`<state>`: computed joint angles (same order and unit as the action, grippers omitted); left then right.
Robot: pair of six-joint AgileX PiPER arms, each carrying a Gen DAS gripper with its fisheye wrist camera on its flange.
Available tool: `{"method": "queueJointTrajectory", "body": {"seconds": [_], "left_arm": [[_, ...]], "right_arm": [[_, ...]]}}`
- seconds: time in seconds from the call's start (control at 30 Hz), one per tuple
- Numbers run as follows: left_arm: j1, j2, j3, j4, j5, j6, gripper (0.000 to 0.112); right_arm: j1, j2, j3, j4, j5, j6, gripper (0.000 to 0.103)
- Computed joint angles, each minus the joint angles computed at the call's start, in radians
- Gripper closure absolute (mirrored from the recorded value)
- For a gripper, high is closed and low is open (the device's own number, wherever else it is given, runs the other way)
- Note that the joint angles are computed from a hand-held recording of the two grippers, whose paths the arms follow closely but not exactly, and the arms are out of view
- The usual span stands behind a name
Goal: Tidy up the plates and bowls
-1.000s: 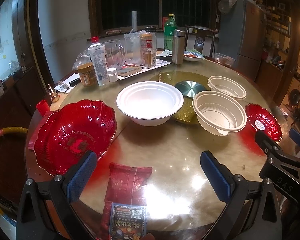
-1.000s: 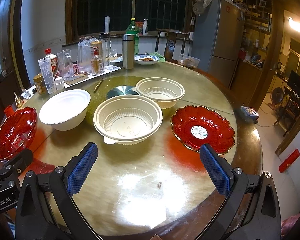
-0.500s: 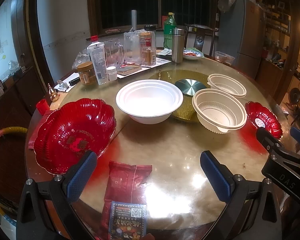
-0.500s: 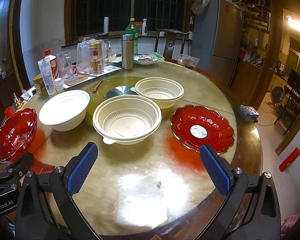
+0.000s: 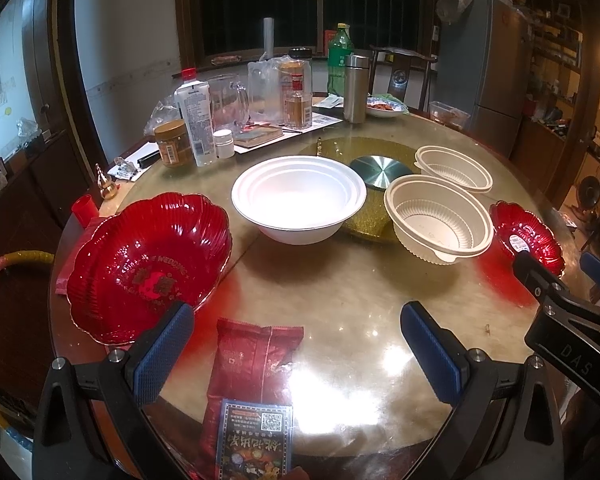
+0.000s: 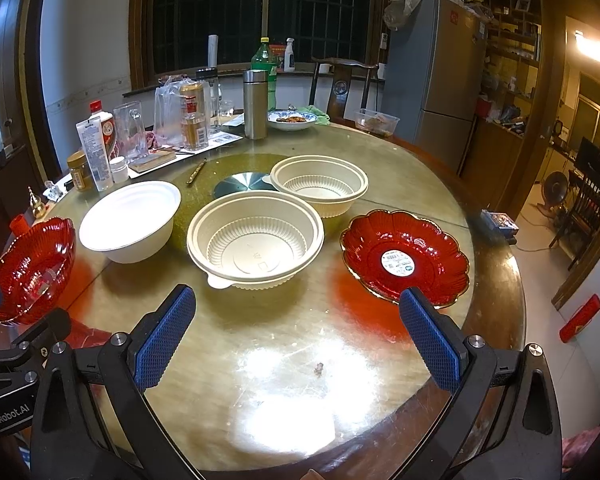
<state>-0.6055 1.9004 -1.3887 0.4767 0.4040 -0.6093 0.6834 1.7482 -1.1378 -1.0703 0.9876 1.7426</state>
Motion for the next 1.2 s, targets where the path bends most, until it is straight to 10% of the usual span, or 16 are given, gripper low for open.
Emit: {"method": "queueJointTrajectory", "body": {"seconds": [0.93, 1.03, 1.2], "left_arm": [[0.017, -0.007, 0.004, -0.11, -0.004, 0.102, 0.009], [0.074, -0.066, 0.074, -0.319, -0.066, 0.295, 0.009], [0.201, -0.171, 0.2, -0.177, -0.15, 0.129, 0.009]], "right_arm": [[-0.001, 0.011, -0.03, 0.009, -0.015, -0.015, 0.0], [-0.018, -0.009, -0.009, 0.0, -0.103, 0.007, 0.0], [-0.087, 0.001, -0.046, 0.12, -0.362, -0.111, 0.0]]}}
